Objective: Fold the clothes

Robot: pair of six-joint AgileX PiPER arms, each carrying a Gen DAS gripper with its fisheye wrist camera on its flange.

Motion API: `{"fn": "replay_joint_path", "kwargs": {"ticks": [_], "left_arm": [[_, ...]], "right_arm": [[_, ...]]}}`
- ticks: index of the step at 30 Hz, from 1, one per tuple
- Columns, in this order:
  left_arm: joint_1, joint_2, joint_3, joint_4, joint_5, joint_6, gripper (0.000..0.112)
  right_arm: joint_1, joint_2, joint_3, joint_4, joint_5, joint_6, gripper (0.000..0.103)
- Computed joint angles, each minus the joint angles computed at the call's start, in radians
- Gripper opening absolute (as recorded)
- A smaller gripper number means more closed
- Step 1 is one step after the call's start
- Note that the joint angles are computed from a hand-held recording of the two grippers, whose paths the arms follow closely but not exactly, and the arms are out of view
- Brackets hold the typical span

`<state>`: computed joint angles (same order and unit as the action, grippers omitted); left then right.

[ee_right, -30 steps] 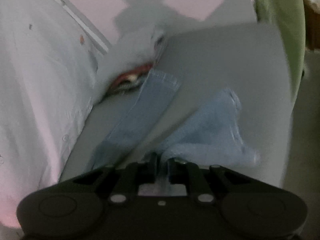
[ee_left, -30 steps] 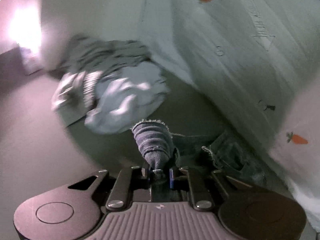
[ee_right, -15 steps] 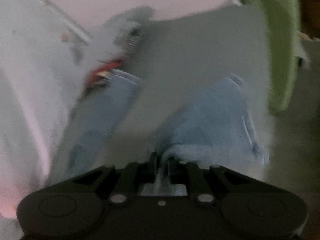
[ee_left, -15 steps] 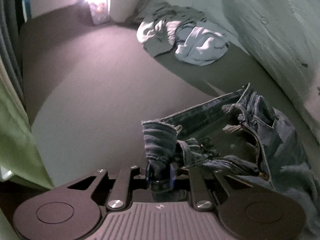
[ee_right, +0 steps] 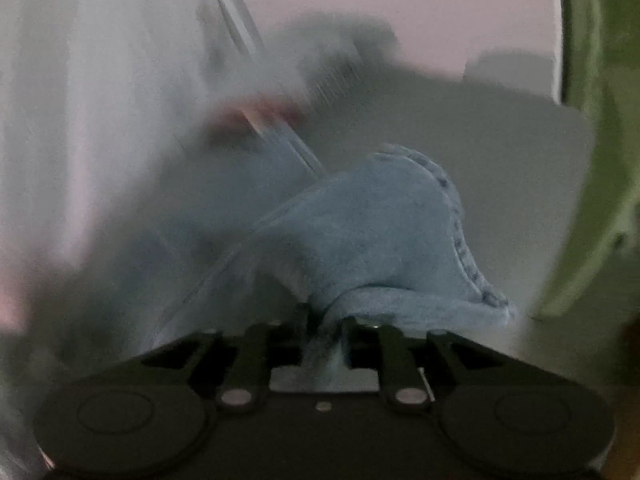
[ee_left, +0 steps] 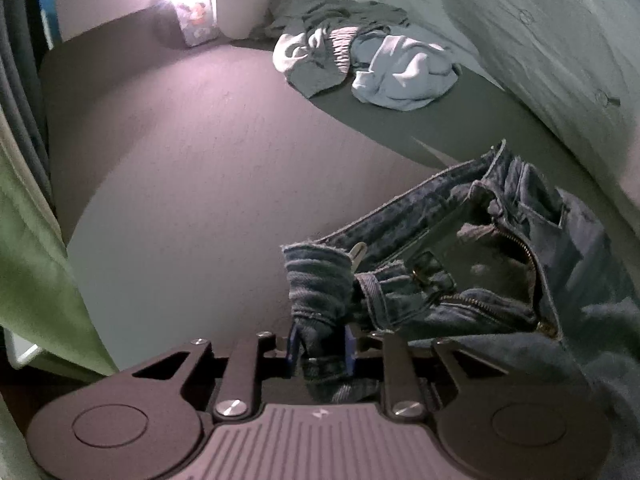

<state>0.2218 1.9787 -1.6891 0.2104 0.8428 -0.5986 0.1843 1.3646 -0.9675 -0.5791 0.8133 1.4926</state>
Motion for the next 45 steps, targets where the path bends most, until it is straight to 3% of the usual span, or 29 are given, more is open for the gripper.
{"fn": "replay_joint_path", "kwargs": {"ticks": [4, 8, 12, 14, 18, 19, 21, 22, 24, 26, 28, 32, 35, 36, 37, 38, 40, 42, 43, 45], "left_arm": [[-0.009, -0.018, 0.003, 0.022, 0.005, 0.018, 0.033], [-0.031, -0.052, 0.019, 0.094, 0.009, 0.013, 0.046], [-0.04, -0.104, 0.053, 0.111, -0.022, 0.013, 0.059], [-0.05, -0.122, 0.061, 0.121, -0.033, 0.011, 0.06], [-0.072, -0.127, 0.044, 0.089, -0.046, 0.063, 0.062], [-0.082, -0.123, 0.038, 0.088, -0.044, 0.067, 0.062], [-0.105, -0.11, 0.016, 0.074, -0.033, 0.094, 0.063], [-0.119, -0.103, 0.003, 0.07, -0.023, 0.108, 0.063], [-0.144, -0.098, -0.009, 0.066, -0.018, 0.127, 0.063], [-0.159, -0.098, -0.014, 0.045, -0.021, 0.151, 0.064], [-0.17, -0.106, -0.009, 0.03, -0.028, 0.166, 0.064], [-0.193, -0.118, 0.0, 0.034, -0.029, 0.179, 0.064], [-0.216, -0.114, -0.006, 0.064, -0.012, 0.182, 0.064], [-0.219, -0.112, -0.007, 0.058, -0.01, 0.185, 0.064], [-0.22, -0.109, -0.011, 0.044, -0.005, 0.191, 0.064], [-0.219, -0.102, -0.018, 0.021, 0.002, 0.199, 0.064], [-0.221, -0.093, -0.027, 0.005, 0.011, 0.197, 0.064], [-0.228, -0.097, -0.018, 0.007, 0.008, 0.182, 0.065], [-0.228, -0.098, -0.014, 0.0, 0.007, 0.182, 0.067], [-0.231, -0.097, -0.008, -0.011, 0.008, 0.178, 0.07]], "right_arm": [[0.02, -0.017, 0.092, -0.054, -0.013, 0.173, 0.055], [0.031, -0.079, 0.168, -0.143, -0.013, 0.333, 0.058], [0.043, -0.12, 0.201, -0.213, 0.064, 0.4, 0.06], [0.031, -0.131, 0.212, -0.239, 0.086, 0.415, 0.063], [-0.064, -0.032, 0.163, -0.351, 0.091, 0.294, 0.069], [-0.106, -0.002, 0.16, -0.396, 0.056, 0.263, 0.078], [-0.205, 0.046, 0.145, -0.426, -0.03, 0.159, 0.082], [-0.256, 0.076, 0.121, -0.393, -0.079, 0.07, 0.081], [-0.321, 0.128, 0.095, -0.353, -0.168, -0.065, 0.069], [-0.352, 0.177, 0.047, -0.244, -0.19, -0.244, 0.018], [-0.342, 0.207, 0.004, -0.228, -0.17, -0.328, 0.017], [-0.308, 0.222, -0.097, -0.338, -0.147, -0.331, 0.017], [-0.332, 0.289, -0.199, -0.371, -0.193, -0.339, 0.018], [-0.345, 0.319, -0.236, -0.373, -0.214, -0.343, 0.02], [-0.351, 0.351, -0.281, -0.368, -0.217, -0.353, 0.028], [-0.348, 0.388, -0.325, -0.332, -0.18, -0.396, 0.041], [-0.333, 0.452, -0.394, -0.313, -0.106, -0.417, 0.047], [-0.303, 0.409, -0.324, -0.376, -0.101, -0.277, 0.064], [-0.29, 0.376, -0.273, -0.396, -0.103, -0.203, 0.079], [-0.261, 0.339, -0.187, -0.408, -0.048, -0.096, 0.079]]}}
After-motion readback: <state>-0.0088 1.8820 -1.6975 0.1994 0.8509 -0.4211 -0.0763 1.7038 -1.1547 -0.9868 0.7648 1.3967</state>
